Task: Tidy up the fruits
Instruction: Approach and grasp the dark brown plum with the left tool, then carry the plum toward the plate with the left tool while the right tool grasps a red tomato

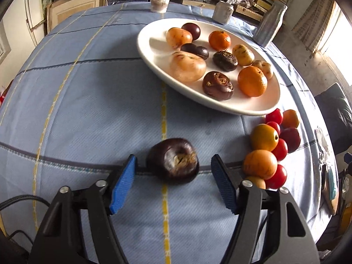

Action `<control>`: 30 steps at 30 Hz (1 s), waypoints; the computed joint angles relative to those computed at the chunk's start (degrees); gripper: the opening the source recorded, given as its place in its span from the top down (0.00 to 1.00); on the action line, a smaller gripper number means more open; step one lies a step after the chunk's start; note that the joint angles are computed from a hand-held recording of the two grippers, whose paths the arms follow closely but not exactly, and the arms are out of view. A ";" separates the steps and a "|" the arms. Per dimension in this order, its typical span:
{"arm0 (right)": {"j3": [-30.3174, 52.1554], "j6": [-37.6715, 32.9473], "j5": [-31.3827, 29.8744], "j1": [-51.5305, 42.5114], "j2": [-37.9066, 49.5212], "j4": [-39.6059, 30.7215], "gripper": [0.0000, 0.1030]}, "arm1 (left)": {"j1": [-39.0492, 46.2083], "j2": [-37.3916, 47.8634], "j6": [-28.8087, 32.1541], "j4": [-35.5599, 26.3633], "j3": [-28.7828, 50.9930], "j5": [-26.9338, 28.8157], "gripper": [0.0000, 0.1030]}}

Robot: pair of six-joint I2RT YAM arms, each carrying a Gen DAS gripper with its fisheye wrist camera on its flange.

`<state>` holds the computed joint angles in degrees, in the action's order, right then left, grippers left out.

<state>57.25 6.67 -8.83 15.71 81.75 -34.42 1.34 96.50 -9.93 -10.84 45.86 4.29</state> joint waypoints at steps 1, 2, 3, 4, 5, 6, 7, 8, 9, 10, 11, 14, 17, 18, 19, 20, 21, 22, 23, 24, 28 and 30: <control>-0.12 -0.02 -0.08 -0.31 -0.08 0.00 0.20 | -0.28 0.44 0.19 0.01 0.45 -0.72 0.42; -0.25 0.13 -0.15 -0.58 -0.19 0.04 0.20 | -0.28 0.56 0.34 0.06 0.56 -0.87 0.49; -0.43 0.21 -0.23 -0.82 -0.29 0.13 0.20 | -0.11 0.61 0.59 0.06 0.66 -0.62 0.54; -0.53 0.27 -0.33 -0.99 -0.29 0.19 0.20 | 0.20 0.56 0.91 -0.02 0.65 -0.12 0.53; -0.57 0.36 -0.47 -1.04 -0.22 0.24 0.20 | 0.40 0.47 1.28 0.00 0.53 0.30 0.53; -0.67 0.39 -0.59 -1.01 -0.18 0.32 0.20 | 0.38 0.25 1.67 0.28 0.17 0.24 0.54; -0.57 0.36 -0.67 -0.83 0.02 0.32 0.20 | 0.25 -0.20 2.04 0.72 -0.48 -0.06 0.54; -0.54 0.32 -0.69 -0.69 0.10 0.34 0.20 | -0.06 -0.72 2.20 1.29 -1.23 -0.63 0.54; -0.44 0.19 -0.82 -0.54 0.28 0.45 0.20 | -0.24 -1.40 2.14 1.60 -1.97 -1.07 0.54; -0.41 0.03 -1.04 -0.42 0.35 0.58 0.20 | -0.33 -1.98 1.79 1.68 -2.46 -1.53 0.54; -0.28 -0.15 -1.32 -0.09 0.66 0.81 0.20 | -0.14 -3.61 1.00 1.89 -3.53 -1.78 0.55; 0.02 -1.60 -2.45 2.00 2.35 2.54 0.20 | 1.34 -8.41 0.54 0.74 -5.46 -1.04 0.55; 1.16 -4.83 -3.54 6.81 7.06 4.94 0.31 | 3.30 -14.70 1.24 -2.74 -7.04 -0.45 0.55; 1.91 -5.38 -4.05 8.31 9.05 5.37 0.34 | 4.12 -16.90 1.61 -4.44 -7.45 -0.28 0.55; 2.81 -5.45 -4.55 9.68 11.01 5.81 0.40 | 4.65 -18.46 1.77 -5.67 -7.72 -0.18 0.55; 3.29 -5.40 -4.94 10.71 12.43 6.43 0.42 | 5.72 -21.04 2.16 -7.53 -8.31 0.06 0.54; 3.67 -5.41 -5.16 11.66 13.65 7.18 0.42 | 6.59 -22.80 2.54 -8.86 -8.71 0.23 0.54; 4.13 -5.51 -5.20 12.44 14.76 7.75 0.43 | 7.43 -24.62 2.92 -10.28 -9.13 0.23 0.54; 4.93 -5.63 -5.24 13.14 16.18 8.05 0.44 | 8.58 -26.87 3.38 -11.96 -9.75 0.17 0.54; 5.54 -5.63 -5.56 13.37 17.12 8.15 0.46 | 9.38 -28.10 3.63 -13.00 -10.01 0.22 0.54; 8.34 -5.30 -6.33 13.83 21.35 7.82 0.56 | 12.30 -32.32 4.61 -15.93 -11.28 -0.17 0.54; 9.04 -4.88 -7.19 13.75 22.59 7.86 0.57 | 13.59 -34.17 5.05 -17.31 -11.71 -0.20 0.54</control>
<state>66.30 1.79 -16.02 29.46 104.34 -26.56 14.93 62.33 -4.89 -28.15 34.15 4.09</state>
